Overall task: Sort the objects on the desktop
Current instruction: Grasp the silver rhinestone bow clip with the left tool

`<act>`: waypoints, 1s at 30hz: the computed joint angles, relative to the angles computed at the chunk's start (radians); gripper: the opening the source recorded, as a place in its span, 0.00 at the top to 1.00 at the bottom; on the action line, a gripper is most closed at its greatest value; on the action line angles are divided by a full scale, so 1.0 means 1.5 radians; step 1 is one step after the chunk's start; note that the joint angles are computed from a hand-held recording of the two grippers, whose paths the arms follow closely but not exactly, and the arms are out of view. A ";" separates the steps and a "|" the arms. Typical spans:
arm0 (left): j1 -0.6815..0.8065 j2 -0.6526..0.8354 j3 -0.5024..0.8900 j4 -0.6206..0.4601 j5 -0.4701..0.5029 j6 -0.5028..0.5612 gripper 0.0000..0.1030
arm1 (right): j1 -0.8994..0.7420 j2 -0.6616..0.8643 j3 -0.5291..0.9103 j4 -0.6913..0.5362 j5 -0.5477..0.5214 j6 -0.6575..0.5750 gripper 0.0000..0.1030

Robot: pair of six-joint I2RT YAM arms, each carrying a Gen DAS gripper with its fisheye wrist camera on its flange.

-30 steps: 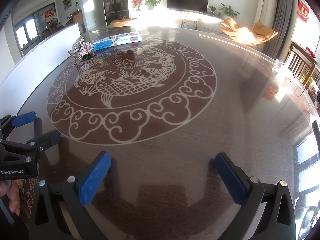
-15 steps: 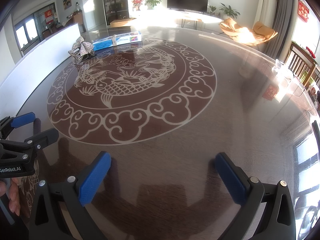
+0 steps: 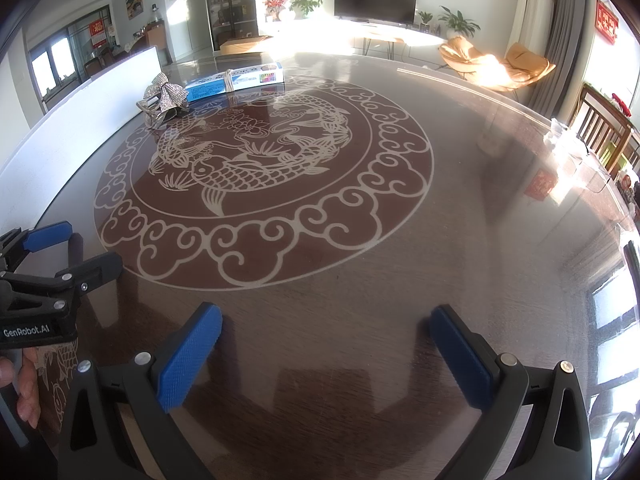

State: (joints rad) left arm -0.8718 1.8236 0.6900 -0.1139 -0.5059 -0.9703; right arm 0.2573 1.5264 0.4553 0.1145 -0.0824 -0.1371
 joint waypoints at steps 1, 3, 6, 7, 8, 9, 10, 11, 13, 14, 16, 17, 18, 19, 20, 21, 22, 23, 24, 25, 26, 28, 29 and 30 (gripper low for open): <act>0.025 0.014 0.022 -0.006 0.007 0.011 0.00 | -0.001 -0.001 0.000 -0.001 0.000 0.000 0.00; 0.077 0.053 0.081 -0.021 0.017 0.027 0.00 | 0.000 0.000 0.000 0.000 0.000 0.000 0.00; 0.151 0.125 0.195 -0.078 0.013 0.003 0.00 | -0.001 -0.001 0.000 -0.001 -0.001 -0.001 0.00; 0.172 0.149 0.239 -0.110 0.010 -0.018 0.00 | -0.002 -0.001 0.000 -0.001 -0.001 -0.002 0.00; 0.193 0.173 0.283 -0.141 0.011 -0.035 0.00 | -0.002 -0.001 0.000 -0.001 -0.001 -0.002 0.00; 0.214 0.197 0.327 -0.172 0.015 -0.049 0.00 | -0.002 -0.001 0.000 -0.001 -0.001 -0.002 0.00; 0.233 0.218 0.369 -0.204 0.020 -0.065 0.00 | -0.002 -0.002 -0.001 -0.001 -0.002 -0.002 0.00; 0.251 0.236 0.406 -0.235 0.025 -0.083 0.00 | -0.002 -0.002 -0.001 -0.001 -0.002 -0.002 0.00; 0.279 0.264 0.462 -0.284 0.030 -0.119 0.00 | -0.004 -0.002 -0.001 -0.002 -0.003 -0.003 0.00; 0.289 0.273 0.478 -0.297 0.031 -0.129 0.00 | -0.002 -0.002 -0.001 -0.002 -0.002 -0.002 0.00; 0.303 0.276 0.480 -0.286 0.029 -0.111 0.00 | 0.001 0.008 0.000 0.009 -0.001 0.001 0.00; 0.308 0.271 0.466 -0.261 0.029 -0.079 0.00 | 0.001 0.008 0.000 0.009 0.000 0.001 0.00; 0.313 0.262 0.446 -0.229 0.032 -0.039 0.00 | 0.001 0.008 0.000 0.009 -0.001 0.001 0.00; 0.319 0.252 0.425 -0.197 0.037 0.001 0.00 | 0.001 0.008 0.000 0.009 -0.001 0.001 0.00; 0.324 0.242 0.400 -0.163 0.037 0.036 0.00 | 0.001 0.008 0.000 0.009 0.000 0.000 0.00; 0.324 0.224 0.362 -0.116 0.026 0.070 0.15 | 0.001 0.008 0.000 0.008 -0.001 0.000 0.00; 0.322 0.202 0.322 -0.069 0.012 0.104 0.32 | 0.001 0.008 0.000 0.008 -0.001 0.000 0.00; 0.319 0.191 0.306 -0.067 -0.002 0.126 0.35 | 0.002 0.009 0.000 0.009 0.001 0.001 0.00; 0.319 0.172 0.271 -0.039 0.002 0.149 0.36 | 0.003 0.010 0.000 0.010 0.001 0.002 0.00; 0.319 0.148 0.227 -0.006 0.012 0.164 0.36 | 0.003 0.010 0.000 0.010 0.001 0.002 0.00; 0.314 0.120 0.177 0.024 0.016 0.167 0.36 | 0.003 0.010 0.000 0.010 0.001 0.002 0.00; 0.288 0.061 0.079 0.066 0.005 0.161 0.36 | 0.003 0.010 0.000 0.010 0.001 0.002 0.00; 0.270 0.031 0.033 0.080 0.003 0.152 0.37 | 0.003 0.010 0.000 0.010 0.001 0.002 0.00; 0.251 0.003 -0.006 0.091 0.005 0.143 0.37 | 0.003 0.010 0.000 0.009 0.002 0.002 0.00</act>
State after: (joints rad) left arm -0.4947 1.8280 0.6807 0.0231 -0.4991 -0.7557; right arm 0.2623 1.5413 0.4560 0.1286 -0.0794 -0.1345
